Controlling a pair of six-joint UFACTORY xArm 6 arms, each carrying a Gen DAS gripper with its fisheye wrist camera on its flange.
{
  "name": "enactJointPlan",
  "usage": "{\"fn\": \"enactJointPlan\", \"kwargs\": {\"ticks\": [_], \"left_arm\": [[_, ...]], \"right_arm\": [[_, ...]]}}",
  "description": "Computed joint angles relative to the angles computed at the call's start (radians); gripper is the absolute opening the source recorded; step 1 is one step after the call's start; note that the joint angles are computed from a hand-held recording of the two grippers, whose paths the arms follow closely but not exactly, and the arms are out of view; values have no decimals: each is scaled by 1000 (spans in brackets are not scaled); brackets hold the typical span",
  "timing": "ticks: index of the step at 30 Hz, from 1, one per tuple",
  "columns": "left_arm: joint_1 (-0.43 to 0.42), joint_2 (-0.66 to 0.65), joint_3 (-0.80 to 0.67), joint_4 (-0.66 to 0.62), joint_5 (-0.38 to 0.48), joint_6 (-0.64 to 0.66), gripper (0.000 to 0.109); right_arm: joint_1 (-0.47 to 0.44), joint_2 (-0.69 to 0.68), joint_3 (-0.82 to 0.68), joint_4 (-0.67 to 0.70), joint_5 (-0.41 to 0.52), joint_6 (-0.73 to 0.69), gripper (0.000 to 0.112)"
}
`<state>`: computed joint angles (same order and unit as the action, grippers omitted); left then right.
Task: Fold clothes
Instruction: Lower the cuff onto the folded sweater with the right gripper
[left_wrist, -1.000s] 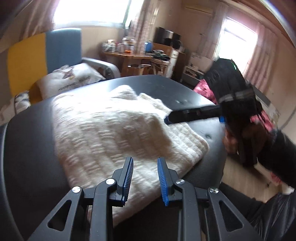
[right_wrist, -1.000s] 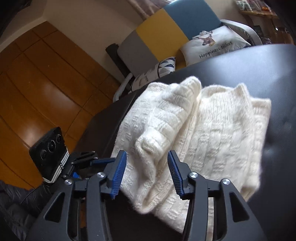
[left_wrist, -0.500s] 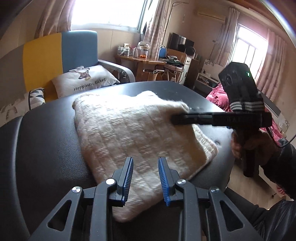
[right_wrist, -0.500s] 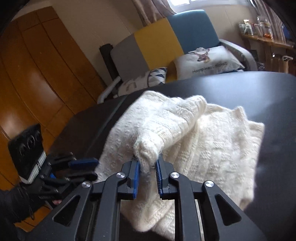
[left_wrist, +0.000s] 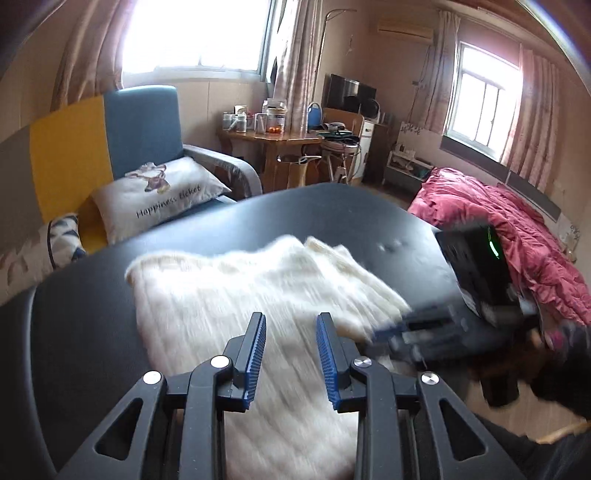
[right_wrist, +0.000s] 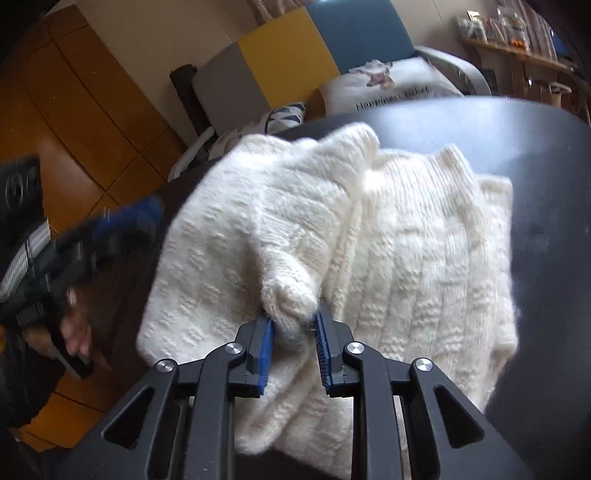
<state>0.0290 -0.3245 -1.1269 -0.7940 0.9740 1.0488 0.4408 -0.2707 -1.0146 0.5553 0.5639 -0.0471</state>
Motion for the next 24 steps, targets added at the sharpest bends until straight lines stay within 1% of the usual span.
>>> {"fn": "enactJointPlan", "kwargs": {"ticks": [2,3,4,6,9,12,15,18,20,22,23,24], "left_arm": [[-33,66,-63,19,-8,-27,28],[-47,98,-94,32,-4,-35,28],[-60,131,-126,47,1,-44,28],[-91,177,-165,94,-20,-59,28],[-127,248,-225,142,-14,-83,28],[-171,320,-248,266,-61,-198,28],[-170,334,-224,236,-107,-232,31],[-154,310,-208,180,-103,-220,31],[-143,279,-185,152,-117,-190,31],[-119,255,-178,108,-111,-180,31],[-103,239,-167,85,-108,-172,31],[-86,220,-153,62,-105,-163,31]], "right_arm": [[-8,-5,26,149,-7,-89,27],[-9,-10,40,193,-22,-119,27],[-8,-14,52,225,-35,-146,27],[-2,-17,65,242,-54,-182,27],[-4,-18,76,315,-61,-253,27],[-9,-16,87,404,-70,-328,25],[-8,-9,92,456,-81,-369,24],[-12,-1,85,471,-70,-383,24],[-27,8,72,495,-41,-393,25],[-47,15,58,512,-4,-397,27],[-58,10,50,492,11,-387,28],[-69,5,43,473,28,-379,32]]}}
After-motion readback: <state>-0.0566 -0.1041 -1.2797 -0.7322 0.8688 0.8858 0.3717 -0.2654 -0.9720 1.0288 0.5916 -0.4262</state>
